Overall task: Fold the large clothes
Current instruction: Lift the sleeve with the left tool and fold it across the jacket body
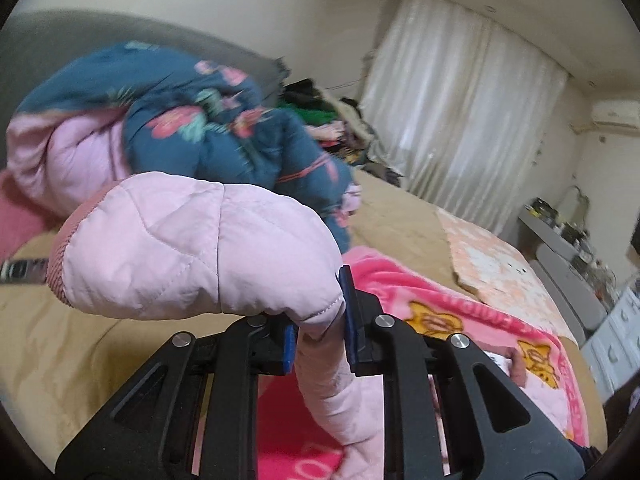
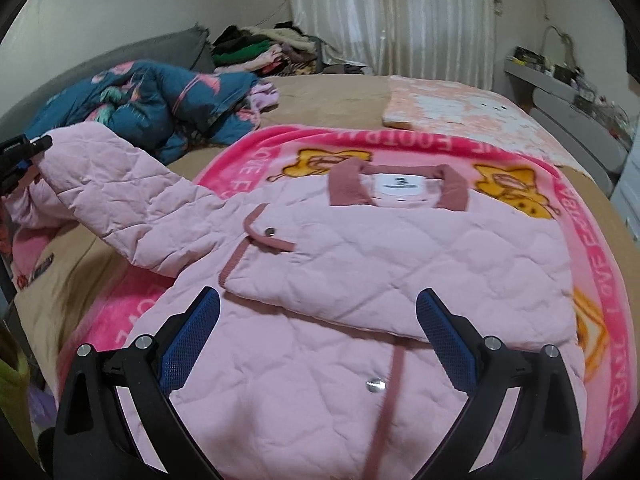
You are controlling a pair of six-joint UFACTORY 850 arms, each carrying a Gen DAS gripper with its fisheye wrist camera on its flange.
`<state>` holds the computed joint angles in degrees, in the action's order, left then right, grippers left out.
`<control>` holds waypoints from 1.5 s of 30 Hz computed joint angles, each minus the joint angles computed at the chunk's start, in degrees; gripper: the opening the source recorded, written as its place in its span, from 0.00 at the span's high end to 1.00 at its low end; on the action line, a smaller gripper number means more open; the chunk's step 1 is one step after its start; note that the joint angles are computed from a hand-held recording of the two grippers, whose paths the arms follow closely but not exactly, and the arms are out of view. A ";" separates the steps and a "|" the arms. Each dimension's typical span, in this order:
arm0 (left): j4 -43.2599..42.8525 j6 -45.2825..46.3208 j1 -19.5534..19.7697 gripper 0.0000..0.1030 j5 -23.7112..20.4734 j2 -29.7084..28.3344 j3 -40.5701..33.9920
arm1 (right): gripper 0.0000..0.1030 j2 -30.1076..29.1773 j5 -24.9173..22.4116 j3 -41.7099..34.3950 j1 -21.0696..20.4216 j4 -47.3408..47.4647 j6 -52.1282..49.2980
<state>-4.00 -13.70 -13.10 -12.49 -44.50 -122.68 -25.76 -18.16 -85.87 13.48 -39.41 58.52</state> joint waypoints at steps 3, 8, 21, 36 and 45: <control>2.52 -0.51 -1.97 0.90 -0.49 0.13 -1.36 | 0.05 2.52 0.71 2.98 -0.77 -2.78 3.03; 4.16 0.42 -5.02 0.90 -1.51 -0.53 -4.06 | 0.05 6.33 1.98 7.86 -2.31 -9.02 10.39; 6.04 4.99 -12.30 0.90 -5.26 -5.94 -13.00 | 0.05 13.59 4.44 18.66 -8.09 -18.85 24.25; -16.11 35.90 -18.56 0.90 -9.36 -10.08 -14.01 | 0.05 17.98 7.27 26.18 -13.25 -25.01 36.87; -15.92 37.80 -20.75 0.91 -15.84 -15.23 -18.42 | 0.05 20.18 7.34 29.43 -15.39 -30.74 47.16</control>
<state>-19.92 24.10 -33.85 -28.33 -59.73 -141.10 -5.58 -10.82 -56.44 -1.90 -70.15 105.68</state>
